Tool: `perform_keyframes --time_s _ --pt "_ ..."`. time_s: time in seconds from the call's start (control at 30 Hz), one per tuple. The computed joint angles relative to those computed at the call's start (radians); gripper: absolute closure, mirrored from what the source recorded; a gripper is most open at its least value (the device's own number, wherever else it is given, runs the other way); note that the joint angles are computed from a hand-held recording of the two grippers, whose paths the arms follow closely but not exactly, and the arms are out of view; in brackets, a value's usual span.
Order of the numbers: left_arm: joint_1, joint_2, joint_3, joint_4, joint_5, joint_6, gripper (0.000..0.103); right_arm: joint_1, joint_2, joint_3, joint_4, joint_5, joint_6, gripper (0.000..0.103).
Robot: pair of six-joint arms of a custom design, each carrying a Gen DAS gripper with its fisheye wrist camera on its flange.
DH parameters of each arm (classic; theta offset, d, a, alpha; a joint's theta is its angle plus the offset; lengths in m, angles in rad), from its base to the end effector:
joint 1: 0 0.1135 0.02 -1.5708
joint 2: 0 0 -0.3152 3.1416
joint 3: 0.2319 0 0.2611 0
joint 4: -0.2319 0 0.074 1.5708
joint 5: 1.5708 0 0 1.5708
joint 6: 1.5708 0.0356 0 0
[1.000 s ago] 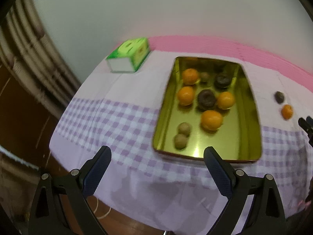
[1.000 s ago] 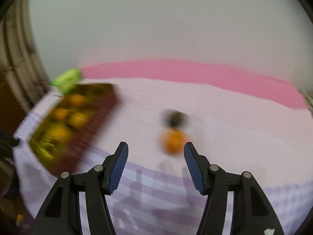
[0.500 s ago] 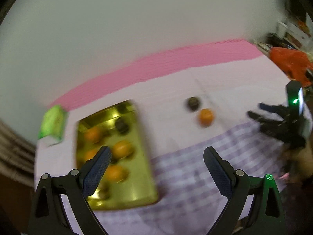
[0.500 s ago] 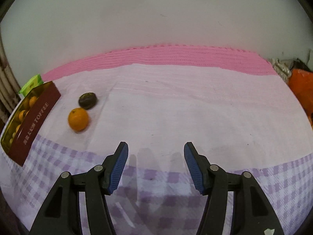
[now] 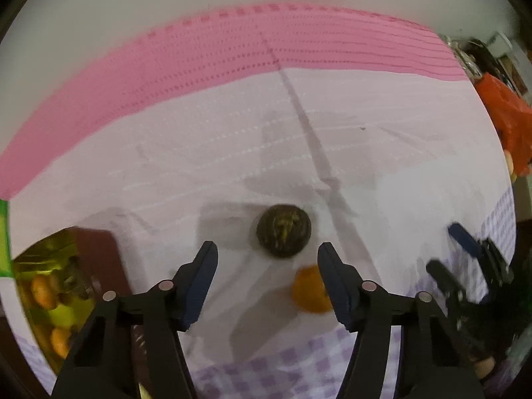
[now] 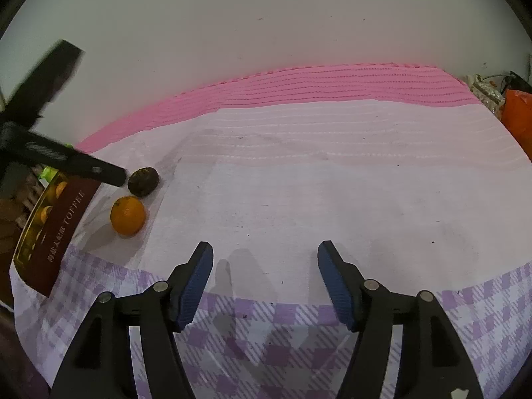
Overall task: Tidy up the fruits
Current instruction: 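Grasp the loose dark brown fruit with the left gripper while the right gripper grasps the mandarin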
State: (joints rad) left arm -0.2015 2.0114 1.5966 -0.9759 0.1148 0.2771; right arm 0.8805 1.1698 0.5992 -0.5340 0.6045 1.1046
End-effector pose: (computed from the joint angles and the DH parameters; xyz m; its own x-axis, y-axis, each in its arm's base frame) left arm 0.4212 -0.0902 0.2435 -0.8673 0.4545 -0.2031 0.4743 0.8784 -0.0594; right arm 0.1364 0.1334 0.2247 -0.6771 0.3344 -0.6556 0.2961 0.9393 0.1733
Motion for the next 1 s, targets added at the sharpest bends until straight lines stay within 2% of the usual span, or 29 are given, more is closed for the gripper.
perform_keyframes --time_s 0.2,0.27,0.3,0.33,0.37,0.5,0.7,0.8,0.9,1.0 --pt "-0.034 0.05 0.027 0.014 -0.036 -0.023 0.04 -0.014 -0.016 -0.013 0.032 -0.015 -0.018 0.036" --pt "-0.047 0.063 0.02 0.027 -0.049 -0.03 0.047 -0.018 -0.014 -0.013 0.035 -0.019 -0.024 0.036" --pt "-0.058 0.045 -0.011 0.07 -0.059 -0.029 0.052 -0.017 -0.016 -0.013 0.034 -0.019 -0.025 0.035" --pt "-0.065 0.032 -0.032 0.095 -0.067 -0.025 0.063 -0.017 -0.018 -0.015 0.036 -0.02 -0.025 0.035" --pt "-0.071 0.015 -0.055 0.125 -0.076 -0.023 0.064 -0.017 -0.02 -0.016 0.037 -0.02 -0.025 0.035" --pt "-0.057 -0.05 -0.122 0.174 -0.038 -0.05 0.064 -0.011 -0.019 -0.013 0.029 -0.017 -0.02 0.034" --pt "0.023 -0.255 -0.225 0.151 0.055 -0.107 0.064 -0.003 -0.004 0.001 0.014 0.001 -0.016 0.034" --pt "0.083 -0.348 -0.254 0.11 0.107 -0.096 0.064 0.041 0.013 0.028 0.052 0.012 -0.084 0.034" --pt "0.151 -0.397 -0.279 0.076 0.164 -0.078 0.064 0.057 0.069 0.093 0.119 -0.025 -0.238 0.034" --pt "0.204 -0.453 -0.308 0.05 0.199 -0.053 0.064 0.024 0.135 0.148 0.199 -0.105 -0.386 0.036"
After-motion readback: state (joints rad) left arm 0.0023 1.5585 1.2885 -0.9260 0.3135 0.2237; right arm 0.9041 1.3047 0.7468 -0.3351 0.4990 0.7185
